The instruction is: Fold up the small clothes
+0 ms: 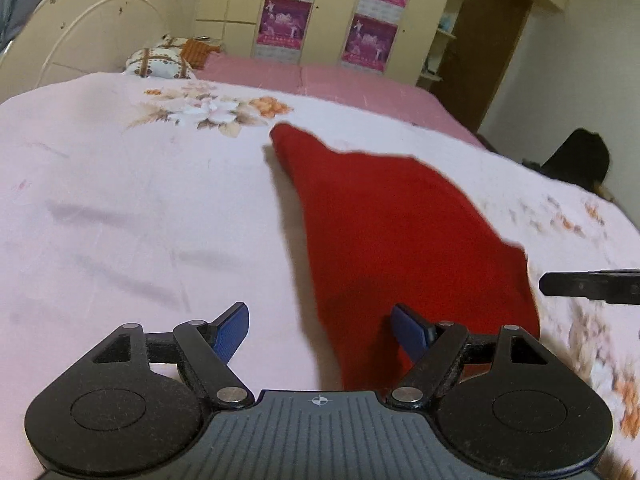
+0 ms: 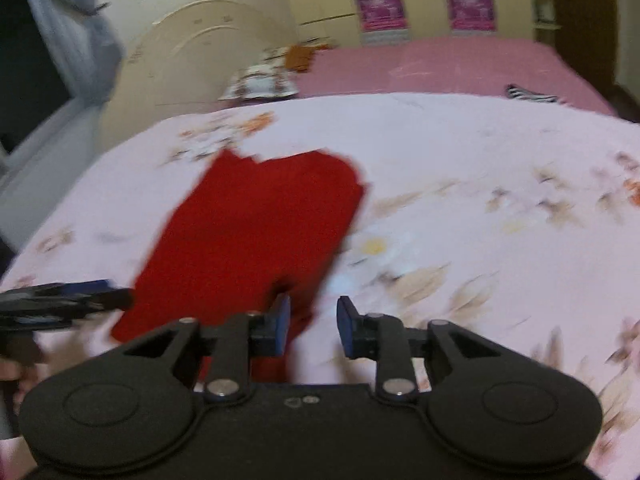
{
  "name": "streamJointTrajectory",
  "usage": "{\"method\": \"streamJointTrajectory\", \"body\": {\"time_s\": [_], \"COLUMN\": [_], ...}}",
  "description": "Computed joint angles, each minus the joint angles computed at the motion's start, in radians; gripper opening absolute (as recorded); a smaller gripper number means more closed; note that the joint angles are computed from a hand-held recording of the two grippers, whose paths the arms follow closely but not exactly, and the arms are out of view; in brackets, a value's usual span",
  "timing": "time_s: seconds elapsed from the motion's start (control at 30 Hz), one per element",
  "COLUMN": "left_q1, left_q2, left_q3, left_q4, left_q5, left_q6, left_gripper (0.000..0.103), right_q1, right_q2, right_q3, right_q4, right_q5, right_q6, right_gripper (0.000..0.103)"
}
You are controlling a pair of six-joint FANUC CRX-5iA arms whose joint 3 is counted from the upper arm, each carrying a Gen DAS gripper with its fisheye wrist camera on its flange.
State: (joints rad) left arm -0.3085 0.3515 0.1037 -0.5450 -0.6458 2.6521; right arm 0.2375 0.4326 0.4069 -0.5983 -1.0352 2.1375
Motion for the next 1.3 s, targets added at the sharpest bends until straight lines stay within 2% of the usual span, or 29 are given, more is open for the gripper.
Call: {"method": "streamJointTrajectory", "body": {"time_s": [0.07, 0.1, 0.13, 0.17, 0.2, 0.23, 0.3, 0.37, 0.43, 0.53, 0.57, 0.6, 0.63, 0.73, 0.8, 0.9, 1.0, 1.07, 1.17, 1.3], "left_q1": [0.001, -0.002, -0.007, -0.011, -0.018, -0.031, -0.062, -0.09, -0.119, -0.197, -0.222, -0.253, -0.287, -0.346, -0.365, -0.422, -0.458, -0.486, -0.517, -0.54], "left_q2": [-0.003, 0.009, 0.013, 0.01, 0.0, -0.008, -0.021, -0.041, -0.073, -0.114, -0.121, -0.128, -0.136, -0.147, -0.154, -0.154, -0.176, -0.181, -0.19, -0.2], "left_q3": [-0.021, -0.012, -0.009, -0.012, -0.019, -0.019, -0.012, -0.017, -0.032, -0.029, -0.021, -0.013, -0.009, 0.011, 0.015, 0.039, 0.031, 0.034, 0.036, 0.034], "left_q4": [0.022, 0.026, 0.03, 0.034, 0.03, 0.01, -0.034, -0.061, -0.081, -0.155, -0.173, -0.201, -0.241, -0.272, -0.265, -0.313, -0.343, -0.358, -0.379, -0.393], "left_q5": [0.011, -0.009, -0.018, -0.018, -0.016, -0.027, -0.074, -0.119, -0.142, -0.201, -0.228, -0.256, -0.282, -0.342, -0.353, -0.417, -0.424, -0.446, -0.469, -0.489], "left_q6": [0.028, 0.025, 0.025, 0.031, 0.041, 0.053, 0.065, 0.082, 0.107, 0.18, 0.199, 0.228, 0.262, 0.273, 0.265, 0.295, 0.332, 0.344, 0.354, 0.374], "left_gripper": [0.078, 0.078, 0.078, 0.078, 0.078, 0.078, 0.078, 0.079, 0.079, 0.081, 0.087, 0.103, 0.103, 0.103, 0.103, 0.103, 0.103, 0.103, 0.103, 0.103], "right_q1": [0.019, 0.047, 0.063, 0.062, 0.059, 0.061, 0.076, 0.032, -0.002, -0.037, -0.041, -0.043, -0.039, -0.021, -0.008, 0.019, 0.036, 0.023, 0.057, 0.054], "right_q2": [-0.017, -0.027, -0.025, 0.002, 0.018, 0.009, -0.026, -0.038, -0.094, -0.212, -0.246, -0.283, -0.325, -0.44, -0.485, -0.538, -0.583, -0.617, -0.664, -0.681], "right_q3": [-0.036, -0.068, -0.084, -0.059, -0.045, -0.064, -0.131, -0.109, -0.138, -0.235, -0.264, -0.298, -0.341, -0.446, -0.486, -0.533, -0.569, -0.58, -0.625, -0.638], "right_q4": [0.001, 0.042, 0.068, 0.067, 0.071, 0.088, 0.174, 0.104, 0.049, -0.021, -0.031, -0.032, -0.032, 0.01, 0.035, 0.075, 0.086, 0.046, 0.103, 0.108], "right_q5": [-0.013, 0.021, 0.04, 0.011, -0.005, 0.031, 0.162, 0.118, 0.098, 0.102, 0.105, 0.113, 0.134, 0.185, 0.202, 0.228, 0.253, 0.248, 0.303, 0.311], "right_q6": [0.03, 0.017, 0.006, -0.012, -0.04, -0.064, -0.142, -0.142, -0.092, -0.027, -0.013, -0.004, 0.004, -0.008, -0.022, -0.059, -0.057, -0.016, -0.079, -0.098], "right_gripper": [0.037, 0.041, 0.028, 0.014, 0.007, 0.006, 0.003, 0.007, 0.037, 0.054, 0.058, 0.068, 0.075, 0.08, 0.082, 0.087, 0.087, 0.087, 0.088, 0.088]}}
